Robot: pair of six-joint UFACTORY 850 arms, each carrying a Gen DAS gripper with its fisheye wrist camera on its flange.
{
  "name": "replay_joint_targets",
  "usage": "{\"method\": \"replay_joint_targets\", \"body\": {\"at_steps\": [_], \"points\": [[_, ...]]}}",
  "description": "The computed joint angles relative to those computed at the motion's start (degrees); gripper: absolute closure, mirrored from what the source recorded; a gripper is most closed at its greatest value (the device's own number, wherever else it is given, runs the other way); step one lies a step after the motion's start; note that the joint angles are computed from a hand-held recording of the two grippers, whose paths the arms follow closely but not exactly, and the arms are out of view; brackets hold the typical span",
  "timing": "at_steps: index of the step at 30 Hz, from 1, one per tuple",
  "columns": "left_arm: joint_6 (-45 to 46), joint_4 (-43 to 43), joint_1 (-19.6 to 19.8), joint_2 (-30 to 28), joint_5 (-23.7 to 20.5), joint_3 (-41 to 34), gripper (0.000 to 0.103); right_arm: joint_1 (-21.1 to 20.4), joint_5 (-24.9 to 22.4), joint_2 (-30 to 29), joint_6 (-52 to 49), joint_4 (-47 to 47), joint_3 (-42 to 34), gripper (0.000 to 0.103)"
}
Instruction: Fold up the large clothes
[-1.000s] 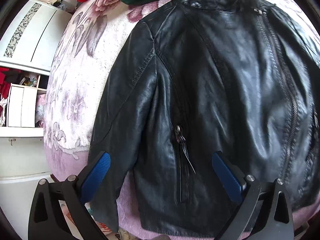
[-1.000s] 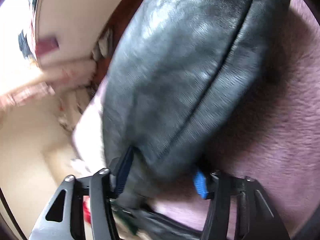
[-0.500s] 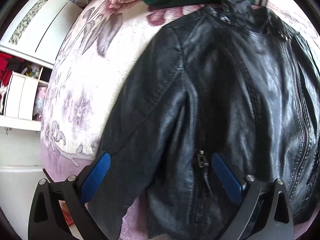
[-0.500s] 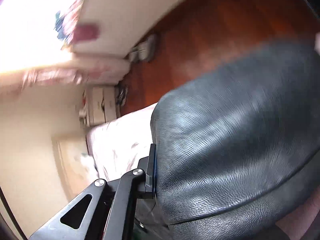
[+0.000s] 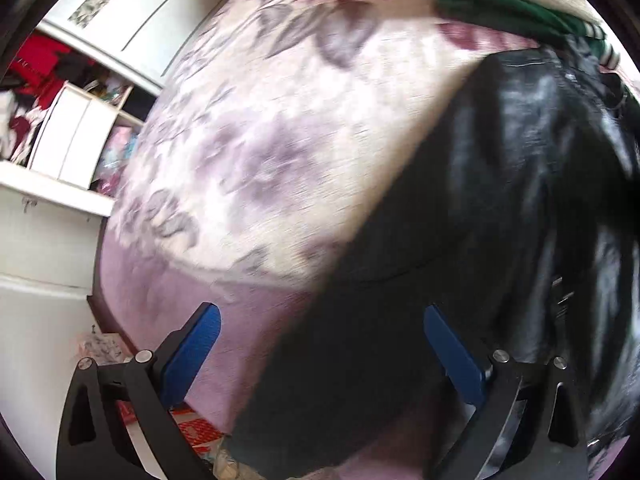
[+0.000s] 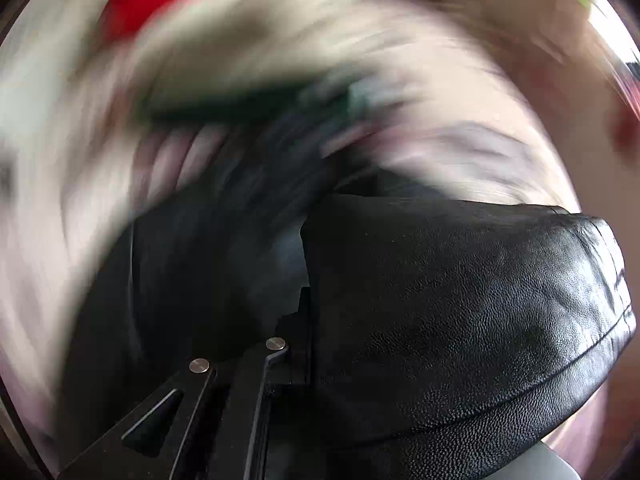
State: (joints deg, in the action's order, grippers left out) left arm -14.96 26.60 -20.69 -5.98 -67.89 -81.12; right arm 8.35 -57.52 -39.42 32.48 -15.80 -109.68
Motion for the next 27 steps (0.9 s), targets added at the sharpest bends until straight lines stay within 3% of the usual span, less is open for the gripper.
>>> {"method": "replay_joint_targets", "body": {"at_steps": [2,4,5,6,8,12,16,19,21,24,27], "points": [[1.16,1.26,2.01,2.08,0.23,2.08,0.0,3.75,-5.67,-6.2,-7.31,0.09,-4.82,0.09],[1.93,1.08,4.18,3.6,0.04,3.36,0.0,5.97,-7.48,-6.64,-8.9,-3.0,-3.39,0.089],[2.21,0.9,4.97,4.09,-0.12,3.76,0.0,6.13,-8.24,-7.24,-9.82,-1.7,-5.05,0.077],[2.87,0.1,6.54,4.56,-0.84,4.16,0.0,5.61,-7.51,-6.57,-10.0,2.0,-5.06,0.056],[3.4,-1.1,8.05,4.78,-2.15,4.27,0.0,3.62,-8.07,-3.93,-9.72,11.16,-3.17,0.032],[2.85,-1.45,9.99,5.02,-3.69,4.84,0.0,-1.46,-3.26,5.25,-8.0,27.59,5.6,0.031],[0.34,-0.54,9.64,5.39,-4.59,4.5,0.0,-5.95,7.09,14.54,-1.7,35.67,20.06,0.027],[-2.06,0.52,8.45,6.18,-5.22,4.92,0.0,-8.87,16.61,10.8,-4.33,47.76,21.14,0.027],[-4.96,1.18,6.99,6.65,-6.73,5.72,0.0,-10.0,20.32,8.33,-10.17,55.68,21.45,0.027],[-8.76,1.14,5.26,7.15,-9.61,6.05,0.0,-8.03,16.74,1.91,-19.71,62.48,12.0,0.027],[-11.55,0.82,3.53,7.28,-11.87,6.11,0.0,-4.22,7.89,-0.82,-25.49,58.97,4.43,0.026]]}}
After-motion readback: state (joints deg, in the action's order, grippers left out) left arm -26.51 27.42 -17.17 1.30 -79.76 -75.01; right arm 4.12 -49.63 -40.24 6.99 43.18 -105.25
